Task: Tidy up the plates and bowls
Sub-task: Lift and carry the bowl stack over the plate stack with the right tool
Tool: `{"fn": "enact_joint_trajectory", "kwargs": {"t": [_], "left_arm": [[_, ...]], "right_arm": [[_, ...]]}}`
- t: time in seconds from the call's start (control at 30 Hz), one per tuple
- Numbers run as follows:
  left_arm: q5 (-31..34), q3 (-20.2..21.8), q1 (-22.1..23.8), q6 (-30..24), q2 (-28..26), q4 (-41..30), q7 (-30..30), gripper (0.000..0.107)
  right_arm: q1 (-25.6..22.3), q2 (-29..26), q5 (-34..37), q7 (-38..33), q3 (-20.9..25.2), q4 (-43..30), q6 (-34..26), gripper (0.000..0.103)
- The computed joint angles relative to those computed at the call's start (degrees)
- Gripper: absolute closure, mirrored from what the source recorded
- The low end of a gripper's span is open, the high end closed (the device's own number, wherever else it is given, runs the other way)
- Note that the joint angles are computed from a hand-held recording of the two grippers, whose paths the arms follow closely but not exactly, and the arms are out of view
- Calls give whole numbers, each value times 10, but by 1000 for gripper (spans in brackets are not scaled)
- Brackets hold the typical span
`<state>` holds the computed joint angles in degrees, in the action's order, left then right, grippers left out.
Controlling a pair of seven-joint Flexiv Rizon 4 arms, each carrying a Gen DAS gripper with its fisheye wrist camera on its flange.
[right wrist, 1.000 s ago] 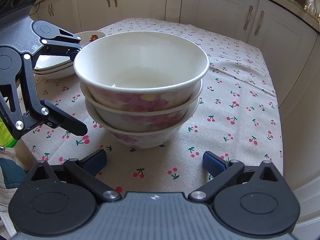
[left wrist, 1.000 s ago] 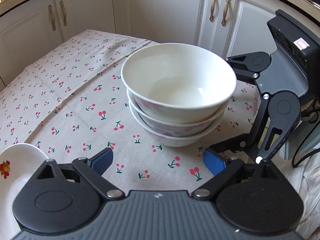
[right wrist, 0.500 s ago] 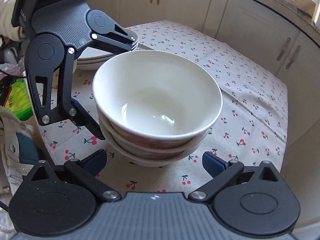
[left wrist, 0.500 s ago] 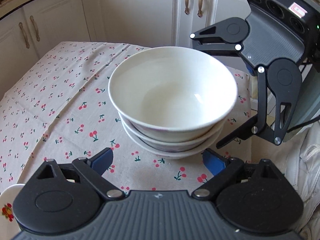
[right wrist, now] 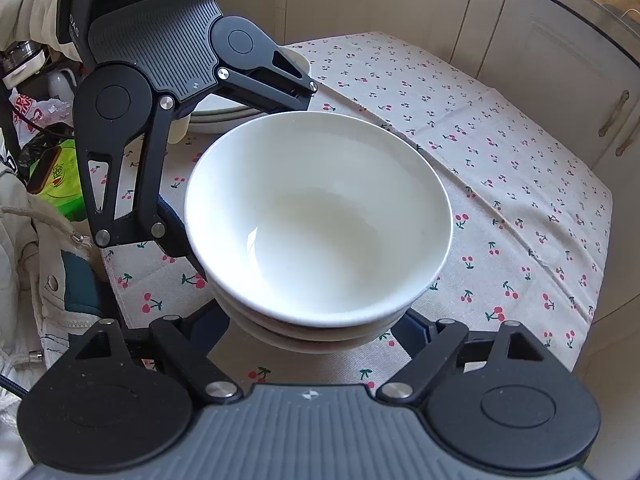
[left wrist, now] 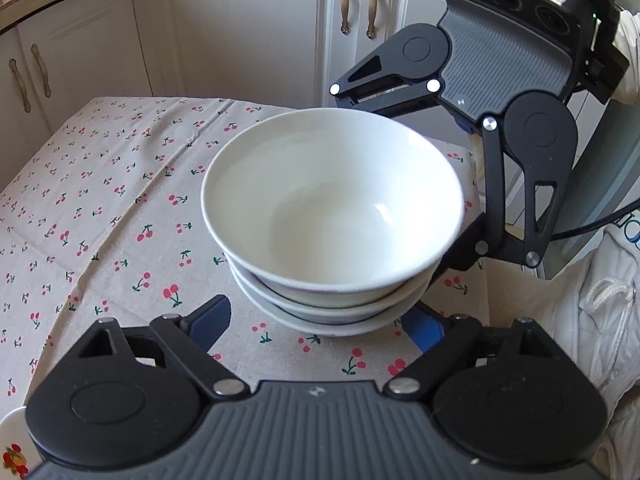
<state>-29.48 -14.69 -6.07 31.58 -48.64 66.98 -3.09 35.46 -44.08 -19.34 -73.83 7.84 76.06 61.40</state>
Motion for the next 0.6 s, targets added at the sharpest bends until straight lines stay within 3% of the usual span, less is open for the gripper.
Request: {"fn": "enact_joint_trajectory", "kwargs": {"t": [0.6], "left_arm": [[-2, -1, 0, -30, -11, -20, -2, 24]], "right_arm": [[-14, -4, 29, -50, 20, -19, -25, 14]]}}
